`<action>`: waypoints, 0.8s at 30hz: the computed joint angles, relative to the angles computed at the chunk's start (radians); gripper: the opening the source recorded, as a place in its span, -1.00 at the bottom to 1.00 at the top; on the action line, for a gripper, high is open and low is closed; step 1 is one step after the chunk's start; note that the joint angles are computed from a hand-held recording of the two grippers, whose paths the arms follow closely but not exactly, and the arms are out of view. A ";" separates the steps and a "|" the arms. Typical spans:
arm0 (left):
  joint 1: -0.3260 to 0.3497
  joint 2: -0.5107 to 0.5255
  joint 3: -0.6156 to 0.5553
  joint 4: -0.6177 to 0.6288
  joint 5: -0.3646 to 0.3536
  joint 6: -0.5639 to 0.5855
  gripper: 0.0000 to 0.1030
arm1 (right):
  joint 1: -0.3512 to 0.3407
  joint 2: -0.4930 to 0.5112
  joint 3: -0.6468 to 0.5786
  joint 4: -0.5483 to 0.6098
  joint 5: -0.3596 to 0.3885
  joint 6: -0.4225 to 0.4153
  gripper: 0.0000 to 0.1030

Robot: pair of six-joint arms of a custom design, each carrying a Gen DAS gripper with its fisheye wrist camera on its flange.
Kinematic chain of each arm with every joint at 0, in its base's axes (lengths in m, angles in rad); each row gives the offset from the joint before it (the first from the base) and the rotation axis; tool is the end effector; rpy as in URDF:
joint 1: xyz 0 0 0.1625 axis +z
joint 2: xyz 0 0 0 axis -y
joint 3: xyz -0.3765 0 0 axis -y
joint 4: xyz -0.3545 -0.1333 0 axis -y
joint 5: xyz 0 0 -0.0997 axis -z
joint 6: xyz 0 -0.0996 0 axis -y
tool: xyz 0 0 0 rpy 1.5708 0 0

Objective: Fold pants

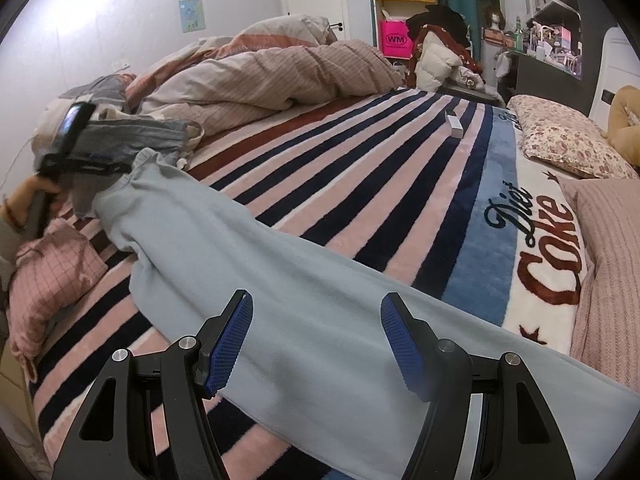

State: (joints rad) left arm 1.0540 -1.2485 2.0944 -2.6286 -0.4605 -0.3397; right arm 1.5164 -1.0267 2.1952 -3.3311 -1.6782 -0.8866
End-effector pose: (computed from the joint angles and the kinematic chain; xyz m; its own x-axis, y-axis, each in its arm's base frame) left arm -0.0344 -0.5108 0.2319 -0.6130 -0.2306 -0.7557 0.2957 0.8200 -0.4901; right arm 0.0968 -0.4776 0.1319 -0.6604 -0.5703 0.4885 -0.7383 0.6119 -0.2837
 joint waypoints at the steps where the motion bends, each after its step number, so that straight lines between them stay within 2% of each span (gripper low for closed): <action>1: -0.007 -0.026 0.023 0.024 -0.012 -0.037 0.52 | 0.000 -0.005 0.004 0.002 0.008 0.000 0.22; 3: -0.001 -0.074 0.055 0.058 -0.087 -0.110 0.52 | 0.002 -0.015 0.013 0.004 0.020 -0.002 0.22; 4: 0.011 -0.093 0.069 0.059 -0.165 -0.123 0.52 | 0.004 -0.020 0.019 0.003 0.027 -0.005 0.22; 6: 0.035 -0.098 0.081 0.052 -0.268 -0.128 0.52 | 0.008 -0.024 0.026 0.002 0.033 -0.009 0.22; 8: 0.058 -0.088 0.086 0.036 -0.327 -0.148 0.52 | 0.012 -0.027 0.030 0.007 0.037 -0.011 0.22; 10: 0.076 -0.073 0.081 0.025 -0.345 -0.179 0.52 | 0.015 -0.029 0.032 0.011 0.039 -0.013 0.22; 13: 0.107 -0.100 0.111 -0.020 -0.448 -0.254 0.52 | 0.014 -0.033 0.034 0.016 0.043 -0.014 0.22; 18: 0.090 -0.137 0.162 -0.013 -0.465 -0.278 0.53 | 0.013 -0.033 0.033 0.019 0.044 -0.007 0.22; 22: 0.122 -0.078 0.142 -0.102 -0.466 -0.241 0.57 | 0.014 -0.043 0.038 0.025 0.055 -0.003 0.22; 23: 0.132 -0.060 0.135 -0.149 -0.455 -0.235 0.55 | 0.014 -0.047 0.041 0.026 0.060 -0.004 0.22; 24: 0.134 -0.048 0.130 -0.186 -0.442 -0.240 0.34 | 0.013 -0.051 0.043 0.027 0.065 -0.008 0.22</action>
State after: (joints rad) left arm 1.1881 -1.2965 2.2246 -2.8142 -0.9021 -0.5798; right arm 1.5298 -1.0772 2.2386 -3.3040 -1.6132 -0.8943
